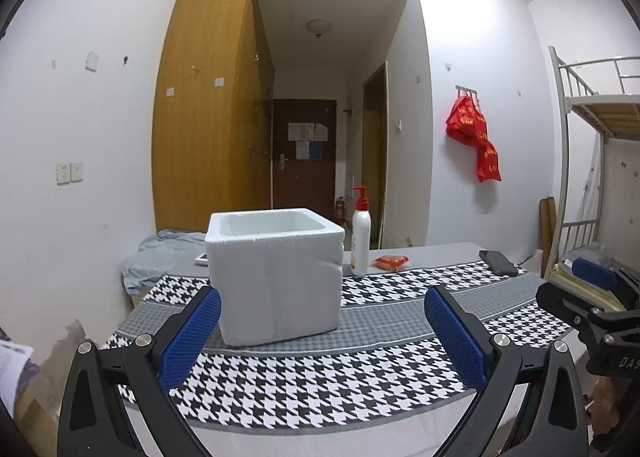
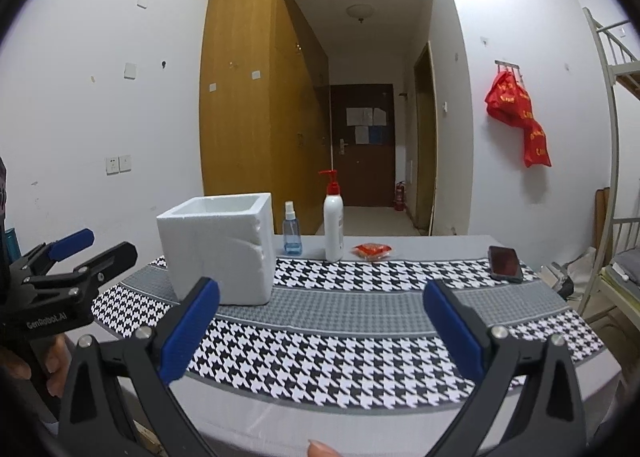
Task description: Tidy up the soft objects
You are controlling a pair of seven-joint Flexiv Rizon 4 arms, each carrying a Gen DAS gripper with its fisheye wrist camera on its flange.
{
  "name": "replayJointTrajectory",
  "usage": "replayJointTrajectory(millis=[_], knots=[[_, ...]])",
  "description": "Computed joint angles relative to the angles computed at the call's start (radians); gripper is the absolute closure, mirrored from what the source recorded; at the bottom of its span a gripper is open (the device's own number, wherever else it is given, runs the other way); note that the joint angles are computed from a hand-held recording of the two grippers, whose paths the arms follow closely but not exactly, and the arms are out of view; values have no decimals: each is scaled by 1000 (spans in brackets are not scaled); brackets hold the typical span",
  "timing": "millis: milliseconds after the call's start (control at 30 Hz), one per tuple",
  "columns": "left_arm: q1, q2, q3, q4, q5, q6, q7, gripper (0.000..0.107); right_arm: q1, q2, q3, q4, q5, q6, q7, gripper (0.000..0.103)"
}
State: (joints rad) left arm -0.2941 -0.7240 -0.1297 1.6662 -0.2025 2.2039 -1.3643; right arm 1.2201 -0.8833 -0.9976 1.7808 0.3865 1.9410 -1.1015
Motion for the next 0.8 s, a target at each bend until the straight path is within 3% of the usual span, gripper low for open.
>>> replayJointTrajectory(millis=[800], knots=[[8, 21, -6, 52, 24, 5, -32, 5, 57, -3, -23, 62, 29, 13, -5, 0]])
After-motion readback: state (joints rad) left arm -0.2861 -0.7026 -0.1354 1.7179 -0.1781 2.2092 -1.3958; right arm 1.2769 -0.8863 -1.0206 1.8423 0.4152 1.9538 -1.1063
